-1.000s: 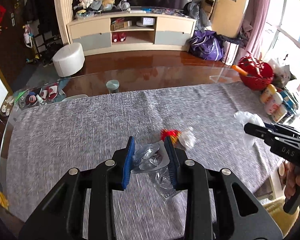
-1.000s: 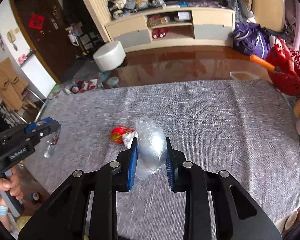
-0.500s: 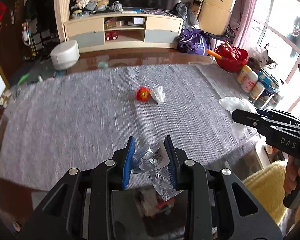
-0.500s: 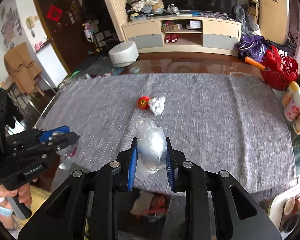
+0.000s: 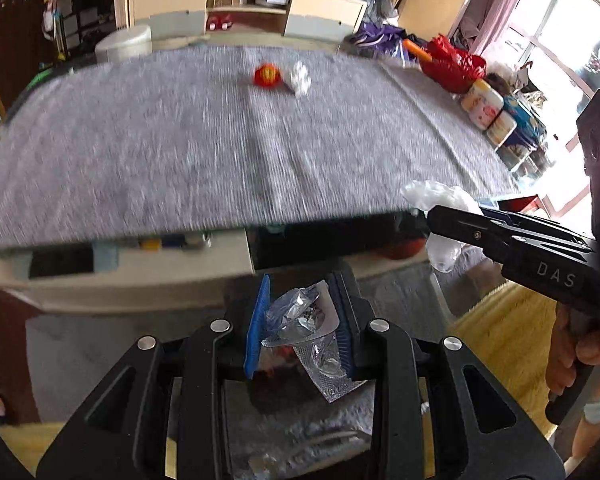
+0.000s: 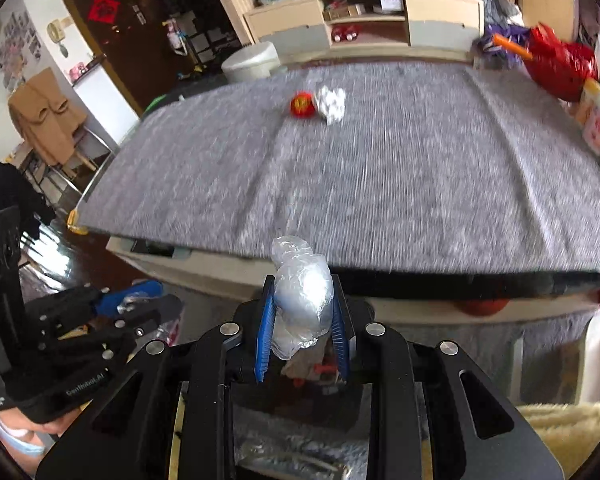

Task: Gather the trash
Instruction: 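Carry blister pack and plastic bag over the bin and open both tools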

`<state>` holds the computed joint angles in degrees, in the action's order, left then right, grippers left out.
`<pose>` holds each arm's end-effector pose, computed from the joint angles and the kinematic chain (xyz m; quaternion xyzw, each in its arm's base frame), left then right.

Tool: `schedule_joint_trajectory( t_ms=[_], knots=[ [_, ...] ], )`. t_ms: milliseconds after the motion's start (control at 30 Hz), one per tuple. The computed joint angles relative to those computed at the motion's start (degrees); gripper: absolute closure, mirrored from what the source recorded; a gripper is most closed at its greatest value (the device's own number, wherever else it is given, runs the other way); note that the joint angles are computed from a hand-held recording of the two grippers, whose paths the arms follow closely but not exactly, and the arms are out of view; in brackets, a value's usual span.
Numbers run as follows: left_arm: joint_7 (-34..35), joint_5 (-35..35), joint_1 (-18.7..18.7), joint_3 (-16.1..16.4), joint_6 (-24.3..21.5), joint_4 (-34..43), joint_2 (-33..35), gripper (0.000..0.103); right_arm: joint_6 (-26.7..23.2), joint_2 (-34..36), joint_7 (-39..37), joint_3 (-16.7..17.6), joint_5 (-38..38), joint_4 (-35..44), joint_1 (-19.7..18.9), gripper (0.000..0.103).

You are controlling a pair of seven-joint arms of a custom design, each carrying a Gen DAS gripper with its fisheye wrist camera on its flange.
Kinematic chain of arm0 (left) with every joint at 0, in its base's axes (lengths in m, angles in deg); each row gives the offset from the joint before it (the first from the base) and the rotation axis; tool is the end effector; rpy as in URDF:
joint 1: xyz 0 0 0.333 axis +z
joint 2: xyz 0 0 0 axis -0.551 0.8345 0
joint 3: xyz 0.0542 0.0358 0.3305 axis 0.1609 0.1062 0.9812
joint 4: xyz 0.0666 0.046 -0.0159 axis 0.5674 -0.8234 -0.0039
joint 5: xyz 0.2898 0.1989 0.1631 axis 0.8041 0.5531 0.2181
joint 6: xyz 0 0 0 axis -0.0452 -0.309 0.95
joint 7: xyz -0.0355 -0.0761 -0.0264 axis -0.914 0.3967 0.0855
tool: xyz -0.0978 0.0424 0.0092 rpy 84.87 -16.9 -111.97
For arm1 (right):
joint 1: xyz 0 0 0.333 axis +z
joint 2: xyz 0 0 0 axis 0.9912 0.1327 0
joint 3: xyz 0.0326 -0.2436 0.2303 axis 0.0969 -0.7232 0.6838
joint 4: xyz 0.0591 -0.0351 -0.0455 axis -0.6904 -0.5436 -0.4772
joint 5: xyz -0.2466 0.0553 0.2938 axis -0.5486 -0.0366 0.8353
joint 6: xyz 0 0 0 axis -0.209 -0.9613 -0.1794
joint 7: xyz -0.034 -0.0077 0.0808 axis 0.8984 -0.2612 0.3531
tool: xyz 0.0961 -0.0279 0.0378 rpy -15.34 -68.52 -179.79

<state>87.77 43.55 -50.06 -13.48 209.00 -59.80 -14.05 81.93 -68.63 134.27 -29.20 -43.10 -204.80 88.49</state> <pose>0.4870 -0.2585 0.4740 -0.4318 0.8545 -0.2878 0.0214 0.4181 0.1406 0.4797 -0.5521 0.7777 -0.1302 0.2708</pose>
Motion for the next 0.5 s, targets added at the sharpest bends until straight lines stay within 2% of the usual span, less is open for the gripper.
schedule_joint_trajectory(
  t_ms=[167,233,400,500],
  knots=[
    [-1.15,1.21,-0.47,-0.53,1.67,-3.74,0.25,0.074,2.10,1.96,-1.03,-1.53,4.04,-3.17,2.87,0.076],
    [-1.78,2.40,-0.59,-0.73,2.52,-4.68,0.71,0.074,2.54,2.86,-0.72,-1.30,4.46,-4.12,2.87,0.076],
    [-2.46,2.37,-0.11,-1.18,2.50,-4.76,3.34,0.074,4.44,5.20,-0.41,-1.47,5.31,-5.21,3.24,0.076],
    [-2.46,1.90,0.46,-1.94,2.86,-4.55,5.24,0.074,5.44,7.11,-1.66,-2.67,7.28,-5.13,4.79,0.076]
  ],
)
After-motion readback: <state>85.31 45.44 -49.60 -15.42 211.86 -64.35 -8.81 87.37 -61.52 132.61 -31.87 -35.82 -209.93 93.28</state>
